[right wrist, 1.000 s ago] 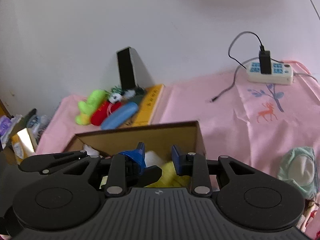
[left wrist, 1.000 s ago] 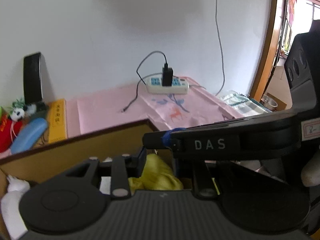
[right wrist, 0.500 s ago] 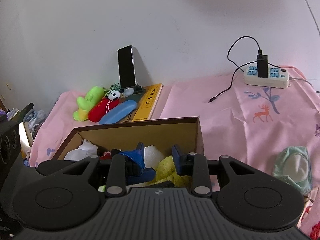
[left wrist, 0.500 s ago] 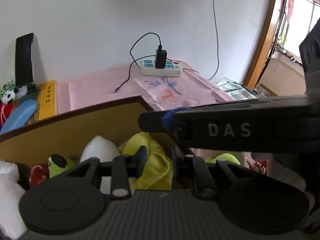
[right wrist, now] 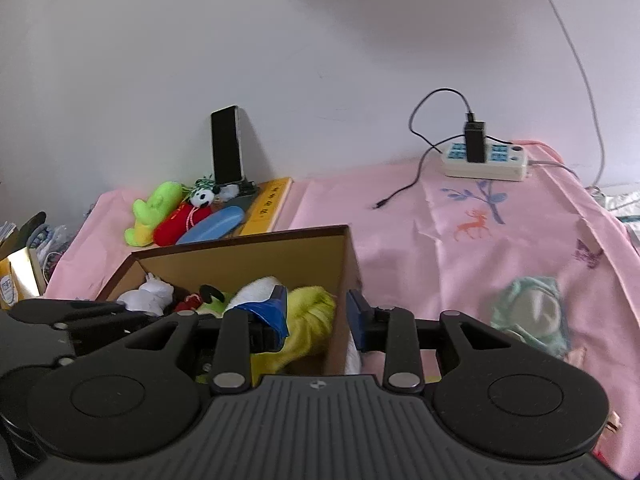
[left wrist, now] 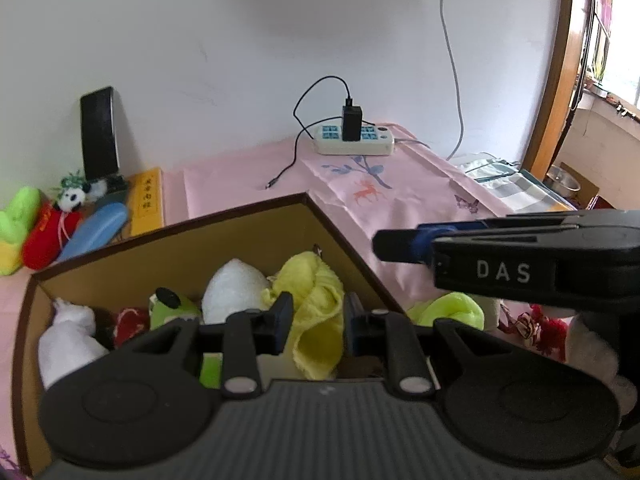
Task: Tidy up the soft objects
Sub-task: 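Lower the yellow plush into the box and open the right gripper, then move the right gripper back toward the remaining toys on the sheet, then close the right gripper on the red yarn toy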
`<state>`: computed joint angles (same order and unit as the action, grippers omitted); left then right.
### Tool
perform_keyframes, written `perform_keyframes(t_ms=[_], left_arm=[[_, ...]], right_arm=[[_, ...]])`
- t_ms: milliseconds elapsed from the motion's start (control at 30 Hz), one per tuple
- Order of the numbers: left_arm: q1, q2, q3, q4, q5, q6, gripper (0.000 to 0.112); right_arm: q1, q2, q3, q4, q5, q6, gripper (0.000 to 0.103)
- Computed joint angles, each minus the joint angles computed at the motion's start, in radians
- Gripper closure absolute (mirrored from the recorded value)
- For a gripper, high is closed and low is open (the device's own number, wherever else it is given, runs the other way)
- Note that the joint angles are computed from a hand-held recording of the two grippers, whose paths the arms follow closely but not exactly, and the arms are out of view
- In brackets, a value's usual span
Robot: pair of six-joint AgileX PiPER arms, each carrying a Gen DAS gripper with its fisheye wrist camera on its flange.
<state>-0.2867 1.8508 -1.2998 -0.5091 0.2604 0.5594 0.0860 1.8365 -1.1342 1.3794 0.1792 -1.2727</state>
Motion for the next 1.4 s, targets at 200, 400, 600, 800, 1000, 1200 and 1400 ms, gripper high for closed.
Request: perform_keyframes(t_ms=[200,400,600,800,1000,1200,1400], left_arm=[[-0.076,-0.050,0.038,0.291,-0.007,-0.312,0.081],[-0.171,-0.060,0.055,0.531,-0.010,-0.574,0.080],[-0.276,-0.023,0.025,0.730,0.010,-0.797,0.080],[-0.359,0.039,-0.034,0.821,0.041,-0.916,0.080],[-0.429,0.117,-0.106,0.732,0.062,-0.853,0.071],[-0.493,0.215,-0.191,0.631,0.079,-0.749,0.061],[-0.532,0.341,-0.333,0.590,0.148,-0.717,0.061]], right_arm=[[-0.083,-0.061,0.065,-0.046,0.060,0.047,0.088],[-0.178,-0.104,0.129,-0.068,0.093,0.028,0.088],[-0.289,-0.125,0.177,-0.083,0.133,-0.022,0.087],[-0.406,-0.117,0.187,-0.145,0.200,-0.045,0.087],[-0.529,-0.079,0.162,-0.215,0.301,-0.043,0.087],[-0.626,-0.014,0.103,-0.337,0.401,0.016,0.087],[-0.682,0.042,0.044,-0.416,0.481,0.054,0.088]])
